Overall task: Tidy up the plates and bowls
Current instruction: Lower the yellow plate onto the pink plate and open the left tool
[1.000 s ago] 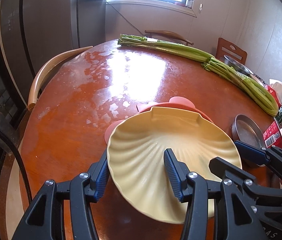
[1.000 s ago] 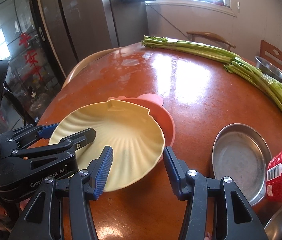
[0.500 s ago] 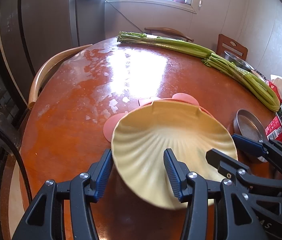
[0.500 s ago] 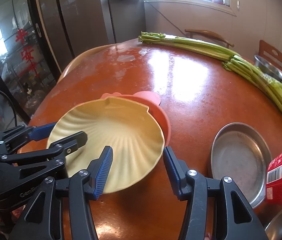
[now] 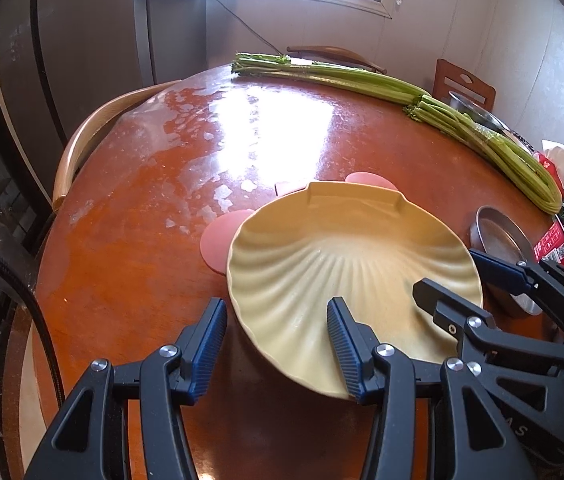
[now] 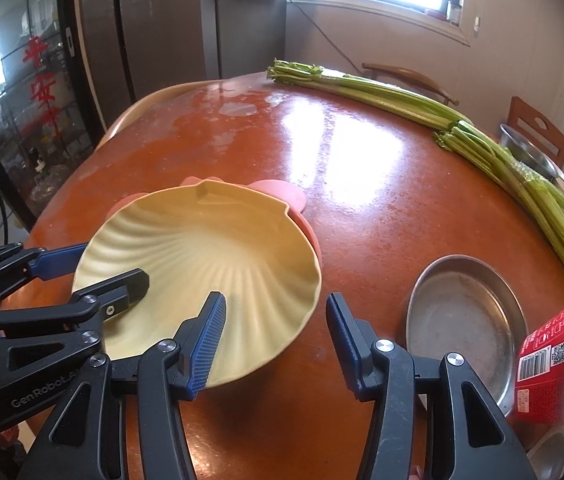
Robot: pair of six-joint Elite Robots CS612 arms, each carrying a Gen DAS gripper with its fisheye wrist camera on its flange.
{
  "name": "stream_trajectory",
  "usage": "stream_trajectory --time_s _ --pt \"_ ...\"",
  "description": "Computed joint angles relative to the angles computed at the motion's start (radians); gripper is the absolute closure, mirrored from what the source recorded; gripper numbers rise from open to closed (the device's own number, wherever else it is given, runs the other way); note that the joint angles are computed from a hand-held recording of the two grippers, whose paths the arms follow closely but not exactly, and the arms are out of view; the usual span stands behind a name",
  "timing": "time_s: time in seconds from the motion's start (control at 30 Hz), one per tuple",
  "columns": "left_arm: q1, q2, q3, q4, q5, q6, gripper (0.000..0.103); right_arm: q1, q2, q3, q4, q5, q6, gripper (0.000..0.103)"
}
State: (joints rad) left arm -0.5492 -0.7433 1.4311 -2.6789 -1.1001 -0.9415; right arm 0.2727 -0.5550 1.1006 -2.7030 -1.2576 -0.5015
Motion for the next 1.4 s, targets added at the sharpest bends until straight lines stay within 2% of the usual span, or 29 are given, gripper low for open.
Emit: stream_trajectory --time_s 0.53,0.7,0.93,1.23,1.4 --pt "0.001 0.014 -0.014 -0.022 -0.012 0.046 0.051 -0.009 0.001 0.0 0.011 0.007 0.009 0.048" --pt "0.005 0.017 -0.018 -0.03 -0.026 0.035 0.051 -0.012 -0.004 0.01 -0.009 0.02 0.017 0.048" --pt "0.002 0.0 0.009 -0.039 -0.006 0.003 0.051 -0.018 -0.017 0.033 -0.052 0.043 0.041 0.048" --pt "-0.013 -0.017 0.022 -0.039 0.027 0.0 0.05 -0.029 -0.043 0.07 -0.081 0.067 0.06 0.048" --pt "-0.023 -0.023 0.016 -0.015 0.047 -0.008 0.05 -0.036 -0.056 0.087 -0.091 0.083 0.072 0.048"
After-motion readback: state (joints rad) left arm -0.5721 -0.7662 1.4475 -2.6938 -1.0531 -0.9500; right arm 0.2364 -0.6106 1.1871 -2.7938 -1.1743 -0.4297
